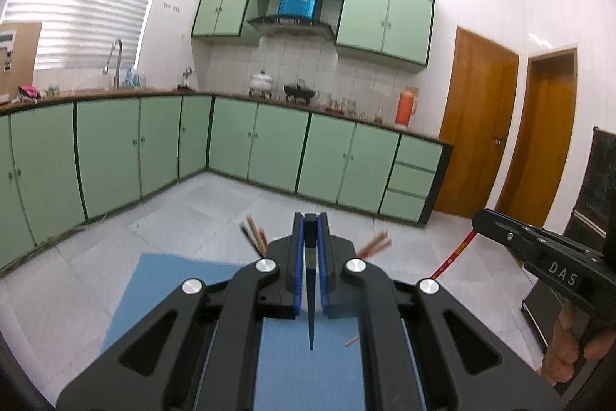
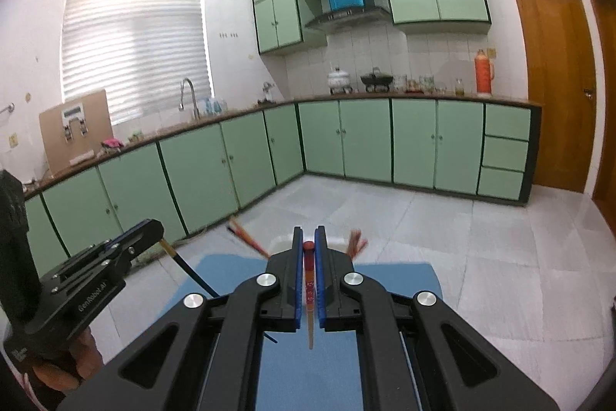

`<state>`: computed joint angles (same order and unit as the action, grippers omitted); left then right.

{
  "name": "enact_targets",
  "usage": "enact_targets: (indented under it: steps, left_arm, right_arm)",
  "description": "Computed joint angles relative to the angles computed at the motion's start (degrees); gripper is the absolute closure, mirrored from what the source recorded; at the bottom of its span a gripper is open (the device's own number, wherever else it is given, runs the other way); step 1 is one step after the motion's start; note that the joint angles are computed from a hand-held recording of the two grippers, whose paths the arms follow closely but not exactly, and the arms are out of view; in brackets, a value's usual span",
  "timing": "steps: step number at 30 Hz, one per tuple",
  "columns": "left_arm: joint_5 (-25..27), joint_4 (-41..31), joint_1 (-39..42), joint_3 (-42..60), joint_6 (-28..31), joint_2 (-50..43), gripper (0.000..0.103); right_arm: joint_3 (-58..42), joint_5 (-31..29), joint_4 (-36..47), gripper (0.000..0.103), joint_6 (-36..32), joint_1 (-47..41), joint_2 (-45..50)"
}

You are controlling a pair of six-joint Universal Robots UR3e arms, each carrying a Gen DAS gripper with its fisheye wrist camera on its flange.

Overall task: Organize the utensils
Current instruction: 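Lift both chopsticks and carry them over the white holder, then lower both chopsticks into the holder compartments and open both tools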

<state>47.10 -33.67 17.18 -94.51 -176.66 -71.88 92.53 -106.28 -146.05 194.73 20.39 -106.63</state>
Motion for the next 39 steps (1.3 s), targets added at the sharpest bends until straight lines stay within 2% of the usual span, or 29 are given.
enact_targets:
  steps: [6,14,20,26,30,39]
  left_arm:
    - [3.5,5.2,-3.7,10.5,-5.9,-7.5,0.097]
    - [13.6,6.8,-13.2,33.4,-10.9,-24.3,0.097]
    - [21.8,4.9,-20.1,50.0,-9.6,-38.3,0.097]
    - [27.2,-2.1,-24.1,66.9,-6.6,-53.3,0.097]
    - [27.5,-4.2,-23.9,68.9,-6.1,-57.1,0.097]
    - [27.3,-1.0,-23.0,61.0,-3.2,-56.9,0.097]
  right_arm:
    - [-10.0,1.5,-1.0,0.097,-2.3,-1.9,4.9]
    - [-21.9,5.4,-0.7,0.097,-3.7,-8.1,13.2]
    - [-27.4,8.2,-1.1,0.097,-5.0,-12.7,20.2]
    - [-27.6,9.9,-4.0,0.097,-5.3,-15.0,25.7]
    - [-26.7,9.8,-5.4,0.097,-5.9,-15.0,28.4]
    - [-22.5,9.2,-8.7,0.097,-6.8,-13.8,30.7]
